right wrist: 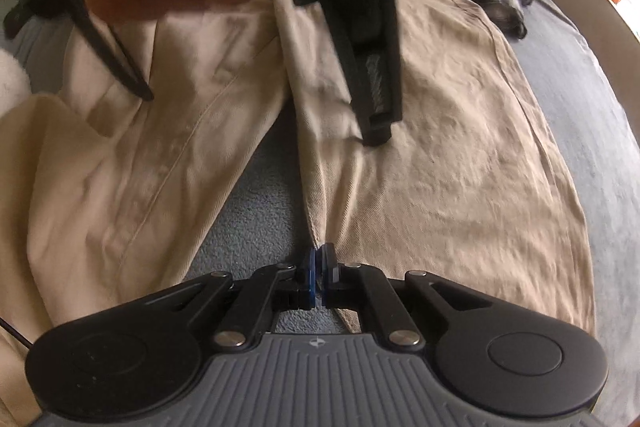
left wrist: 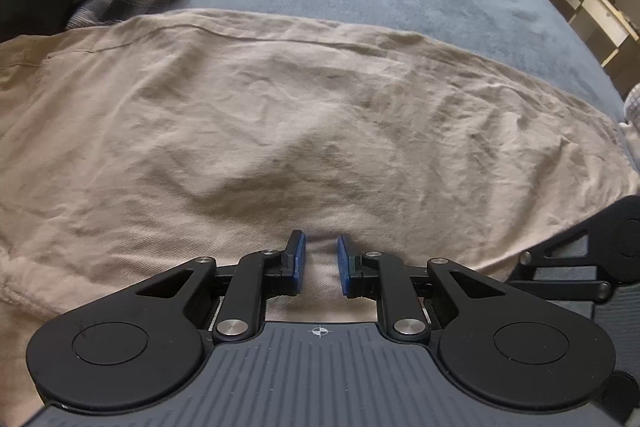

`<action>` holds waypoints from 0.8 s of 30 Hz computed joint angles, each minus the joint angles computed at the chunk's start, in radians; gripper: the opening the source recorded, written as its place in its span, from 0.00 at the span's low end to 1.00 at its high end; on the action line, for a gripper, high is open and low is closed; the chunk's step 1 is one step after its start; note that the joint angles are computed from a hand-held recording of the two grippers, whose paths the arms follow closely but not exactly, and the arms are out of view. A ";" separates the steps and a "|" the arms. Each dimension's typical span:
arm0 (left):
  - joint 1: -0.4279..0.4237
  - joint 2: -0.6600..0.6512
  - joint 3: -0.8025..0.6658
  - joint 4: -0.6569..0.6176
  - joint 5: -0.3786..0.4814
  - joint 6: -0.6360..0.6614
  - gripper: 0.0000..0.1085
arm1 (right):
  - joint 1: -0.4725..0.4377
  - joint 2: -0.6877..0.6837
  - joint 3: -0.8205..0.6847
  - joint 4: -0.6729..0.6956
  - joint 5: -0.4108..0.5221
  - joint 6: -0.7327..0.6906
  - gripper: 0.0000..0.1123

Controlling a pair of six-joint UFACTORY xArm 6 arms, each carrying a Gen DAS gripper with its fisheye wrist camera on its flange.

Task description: Fold clothes

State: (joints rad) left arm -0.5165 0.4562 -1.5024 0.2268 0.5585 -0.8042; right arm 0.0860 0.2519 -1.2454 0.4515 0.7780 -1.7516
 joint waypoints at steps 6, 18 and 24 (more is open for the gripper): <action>0.022 -0.097 0.131 -0.042 -0.078 -0.025 0.16 | 0.004 -0.079 0.086 0.072 -0.071 -0.107 0.13; 0.059 -0.166 0.224 -0.045 -0.094 -0.057 0.16 | 0.066 -0.074 0.117 0.221 -0.129 -0.291 0.15; 0.064 -0.171 0.238 -0.043 -0.108 -0.071 0.16 | 0.060 -0.034 0.043 0.130 -0.016 -0.153 0.10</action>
State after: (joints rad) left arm -0.4524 0.2851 -1.2644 0.1842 0.4501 -0.8751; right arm 0.1460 0.2182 -1.2019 0.5810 0.7622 -1.9048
